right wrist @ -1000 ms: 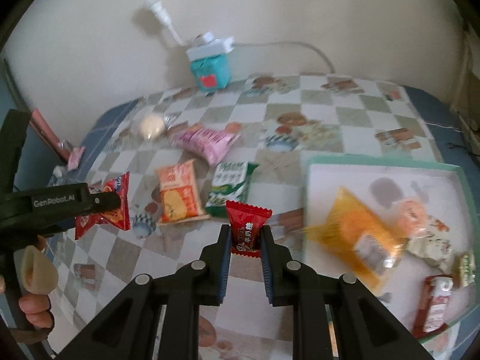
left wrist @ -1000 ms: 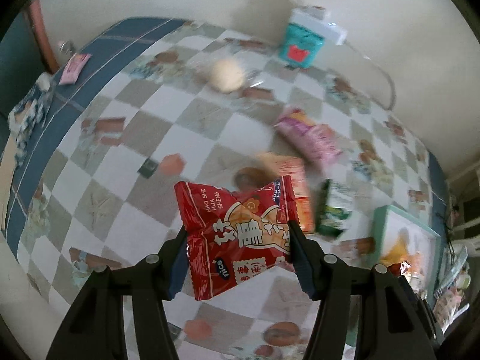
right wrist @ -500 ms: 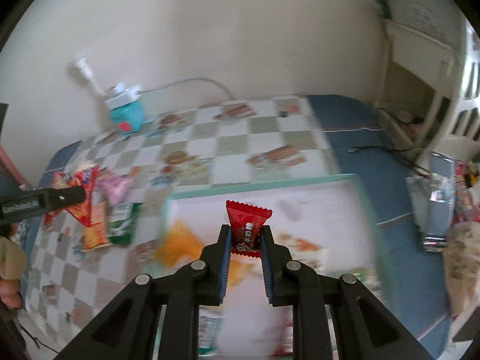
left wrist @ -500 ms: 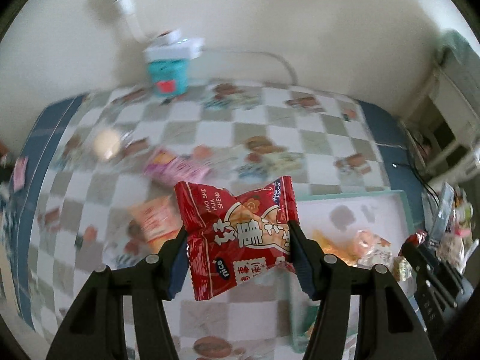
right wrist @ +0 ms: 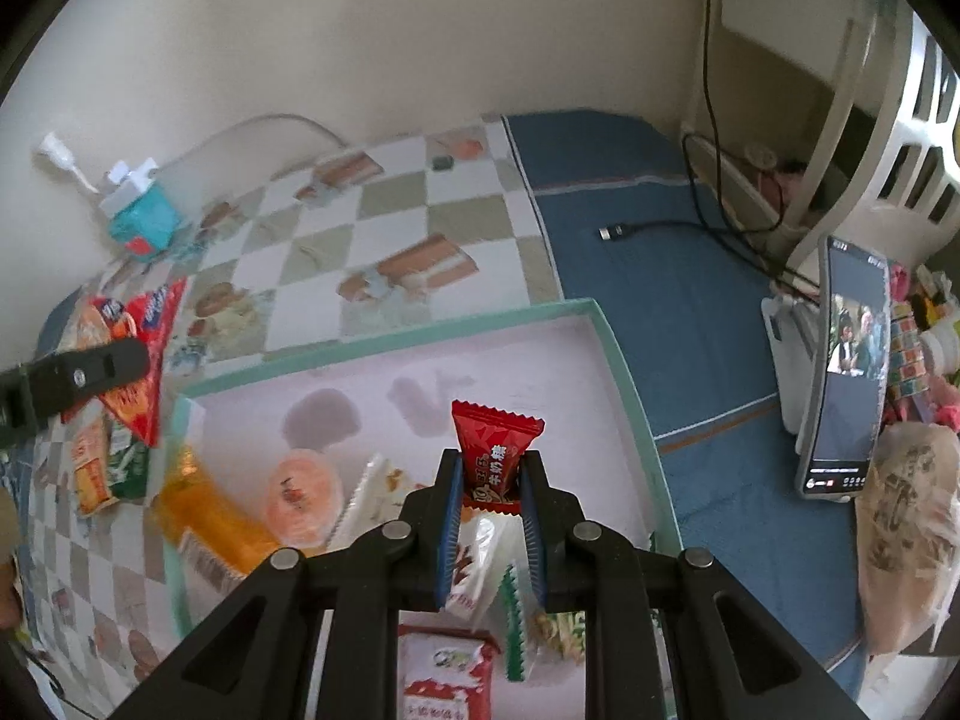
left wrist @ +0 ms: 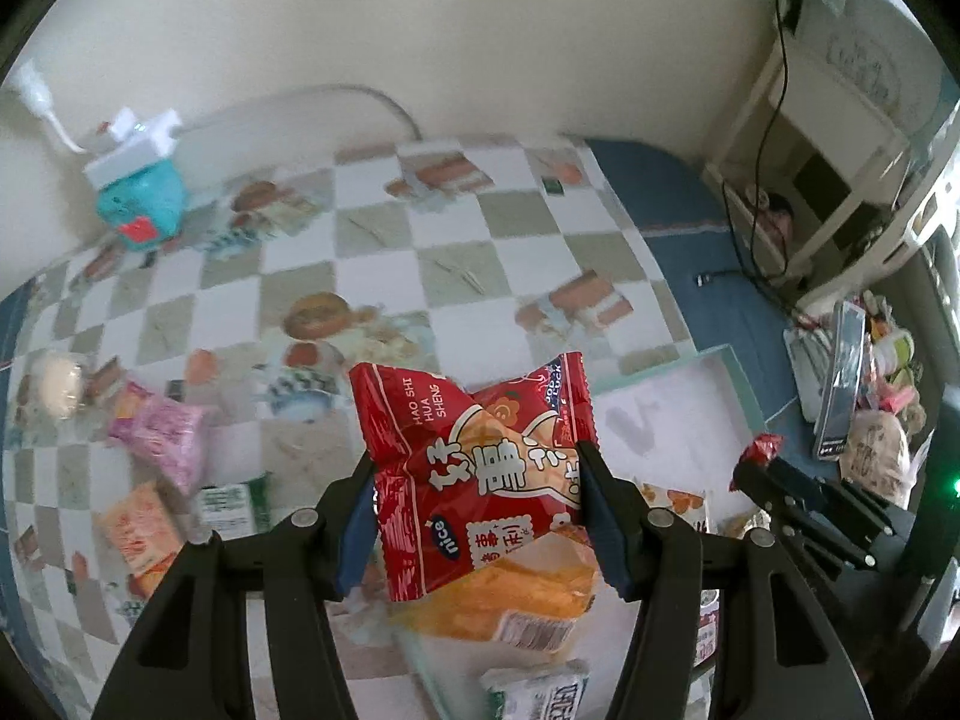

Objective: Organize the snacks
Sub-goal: 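Carry the red snack bag and red candy over the tray, then open both tools to drop the red bag and candy into the tray, then grasp the green-white mung bean biscuit box with the right tool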

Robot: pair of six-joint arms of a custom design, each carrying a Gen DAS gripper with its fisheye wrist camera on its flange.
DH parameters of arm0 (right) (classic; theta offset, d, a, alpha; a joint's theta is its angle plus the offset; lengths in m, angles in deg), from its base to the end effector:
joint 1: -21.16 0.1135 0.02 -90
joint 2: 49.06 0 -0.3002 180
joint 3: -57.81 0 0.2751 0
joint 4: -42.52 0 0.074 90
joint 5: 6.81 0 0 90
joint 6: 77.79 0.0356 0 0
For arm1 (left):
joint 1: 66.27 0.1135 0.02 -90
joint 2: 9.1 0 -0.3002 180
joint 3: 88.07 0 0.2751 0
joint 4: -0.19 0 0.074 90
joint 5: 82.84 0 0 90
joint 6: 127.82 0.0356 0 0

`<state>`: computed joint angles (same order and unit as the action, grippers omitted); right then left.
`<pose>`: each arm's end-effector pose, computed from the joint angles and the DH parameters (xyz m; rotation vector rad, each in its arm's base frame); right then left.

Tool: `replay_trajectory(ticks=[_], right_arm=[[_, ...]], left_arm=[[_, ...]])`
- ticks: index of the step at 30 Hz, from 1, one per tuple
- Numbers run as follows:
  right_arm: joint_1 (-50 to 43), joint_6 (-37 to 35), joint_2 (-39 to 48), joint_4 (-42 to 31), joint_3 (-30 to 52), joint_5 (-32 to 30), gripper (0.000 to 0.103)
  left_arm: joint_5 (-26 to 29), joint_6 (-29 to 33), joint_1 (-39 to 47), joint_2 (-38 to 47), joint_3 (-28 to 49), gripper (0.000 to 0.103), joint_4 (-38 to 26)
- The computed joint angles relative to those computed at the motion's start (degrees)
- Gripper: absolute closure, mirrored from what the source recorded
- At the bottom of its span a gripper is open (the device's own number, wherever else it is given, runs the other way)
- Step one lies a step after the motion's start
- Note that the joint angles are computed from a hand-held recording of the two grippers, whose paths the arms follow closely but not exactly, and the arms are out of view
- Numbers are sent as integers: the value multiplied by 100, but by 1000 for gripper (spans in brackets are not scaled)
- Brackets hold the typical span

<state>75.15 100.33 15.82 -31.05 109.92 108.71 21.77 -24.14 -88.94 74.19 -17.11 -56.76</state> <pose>0.1110 0.1266 0.2186 0.8103 2.5731 -0.1168 0.2660 -0.1208 0.2515 0.9275 2.6166 -0.3944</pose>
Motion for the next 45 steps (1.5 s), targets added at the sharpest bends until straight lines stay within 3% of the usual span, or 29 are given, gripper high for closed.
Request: replay_trajectory(ticks=[5,7,8,9,11,15,18,23,32,41,45], right_arm=[[-334,-298,-14,251,-222,-259,83],[-397,-323,-55,273,-266,-322,82],[-419,-340,-95,291,-285,-336,77],[-425,-319,-157,283,-305,-343,71],[-372,-173,-172,136,-265,-313,41],[-186,56,-226,-80,-162,-241,39],[8,215,-154,-168,-48,-167,27],[412,414,120,-112,210,44,0],[1006,616,1272,-210,1321,389,0],[1108,115,2551,-156,2702,489,0],[1075,-271,3085,-22,3309,465,0]], left_arm=[[-216,-243,-323,190,-155,41,226],[-104,-277,-272,267,-142,34,165],[-68,-276,-237,272,-150,30,149],[-67,-273,-210,260,-162,20,154],[-107,-261,-95,171,-189,16,169],[-227,-213,259,-7,-155,15,32],[-329,-136,636,-248,-256,14,85],[-348,48,1533,-470,-477,12,127],[-277,571,3259,-135,-569,12,199],[-83,792,4630,926,170,12,148],[-331,817,4858,1162,318,12,320]])
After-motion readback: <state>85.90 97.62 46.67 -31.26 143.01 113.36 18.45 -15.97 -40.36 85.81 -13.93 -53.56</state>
